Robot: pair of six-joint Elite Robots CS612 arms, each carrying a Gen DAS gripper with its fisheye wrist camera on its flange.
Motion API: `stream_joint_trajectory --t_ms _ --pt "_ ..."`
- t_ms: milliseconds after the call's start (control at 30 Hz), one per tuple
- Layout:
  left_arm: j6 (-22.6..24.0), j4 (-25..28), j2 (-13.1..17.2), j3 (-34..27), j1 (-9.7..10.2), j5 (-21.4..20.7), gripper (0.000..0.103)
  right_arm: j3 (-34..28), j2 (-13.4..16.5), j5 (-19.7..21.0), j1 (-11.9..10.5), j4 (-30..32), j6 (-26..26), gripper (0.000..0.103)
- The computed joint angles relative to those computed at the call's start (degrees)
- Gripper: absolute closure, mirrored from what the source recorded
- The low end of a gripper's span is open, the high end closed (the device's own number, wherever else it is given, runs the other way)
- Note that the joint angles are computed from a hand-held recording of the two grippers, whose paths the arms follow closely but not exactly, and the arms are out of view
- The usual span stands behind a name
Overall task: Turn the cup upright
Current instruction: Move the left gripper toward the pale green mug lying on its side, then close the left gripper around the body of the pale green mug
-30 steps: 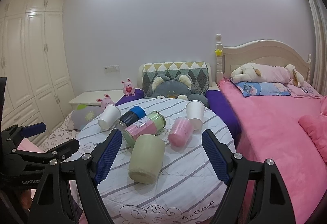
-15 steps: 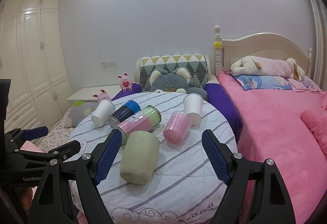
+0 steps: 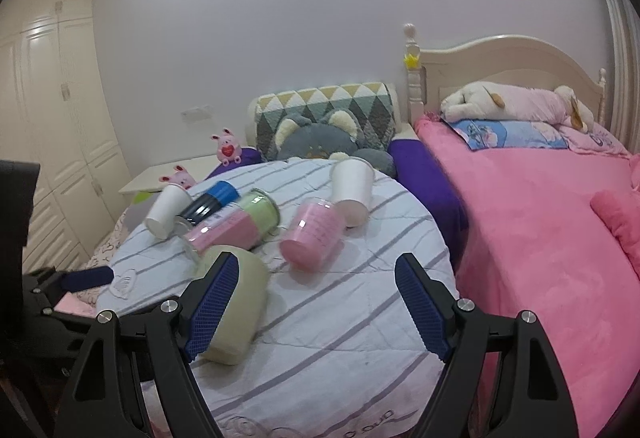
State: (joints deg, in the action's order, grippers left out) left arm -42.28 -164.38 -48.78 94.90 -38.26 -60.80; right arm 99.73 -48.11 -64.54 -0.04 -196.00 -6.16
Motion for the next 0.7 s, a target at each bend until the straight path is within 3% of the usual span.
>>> stream_joint_trajectory --t_ms 300,700 --pt "-2.4 6.6 3.8 -6.1 0.76 -3.2 0.0 -3.7 2.7 2.6 -1.2 5.3 -0.9 0.021" --pt "-5.6 13.4 6.7 -10.8 1.15 -2.4 0.004 -6.9 5.0 5.4 -2.0 9.0 -1.9 0.021"
